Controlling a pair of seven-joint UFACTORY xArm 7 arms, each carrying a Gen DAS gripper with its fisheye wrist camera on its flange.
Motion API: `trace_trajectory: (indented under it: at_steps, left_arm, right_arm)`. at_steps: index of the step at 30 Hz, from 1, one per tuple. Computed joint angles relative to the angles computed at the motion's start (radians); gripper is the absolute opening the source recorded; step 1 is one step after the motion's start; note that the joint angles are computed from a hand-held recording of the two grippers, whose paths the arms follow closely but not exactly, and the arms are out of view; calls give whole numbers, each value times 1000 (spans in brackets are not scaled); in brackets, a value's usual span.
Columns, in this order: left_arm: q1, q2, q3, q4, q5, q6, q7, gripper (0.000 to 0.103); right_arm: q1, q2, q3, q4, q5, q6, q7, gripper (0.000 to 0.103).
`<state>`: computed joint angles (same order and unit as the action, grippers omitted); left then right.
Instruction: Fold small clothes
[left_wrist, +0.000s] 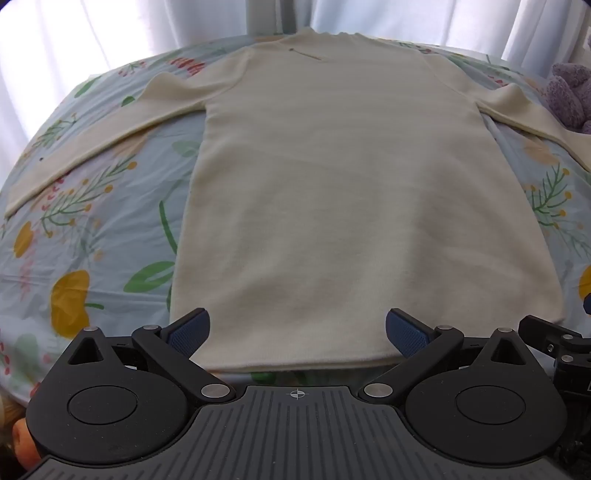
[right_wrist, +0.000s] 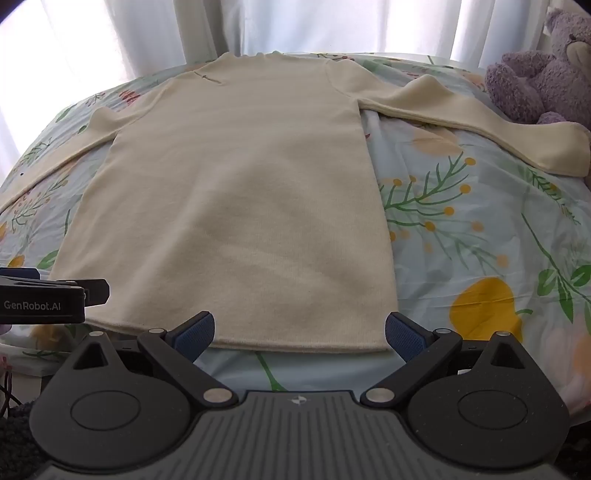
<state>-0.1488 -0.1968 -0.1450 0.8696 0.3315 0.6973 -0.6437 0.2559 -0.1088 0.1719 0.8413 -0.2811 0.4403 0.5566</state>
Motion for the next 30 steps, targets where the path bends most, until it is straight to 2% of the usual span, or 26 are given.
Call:
trace_trajectory:
  at_steps: [30]
  left_arm:
    - [-4,10,6,8,-8,7,9,103]
  right_arm:
    - [-2,11,-3,-2,2,-28,-1,99]
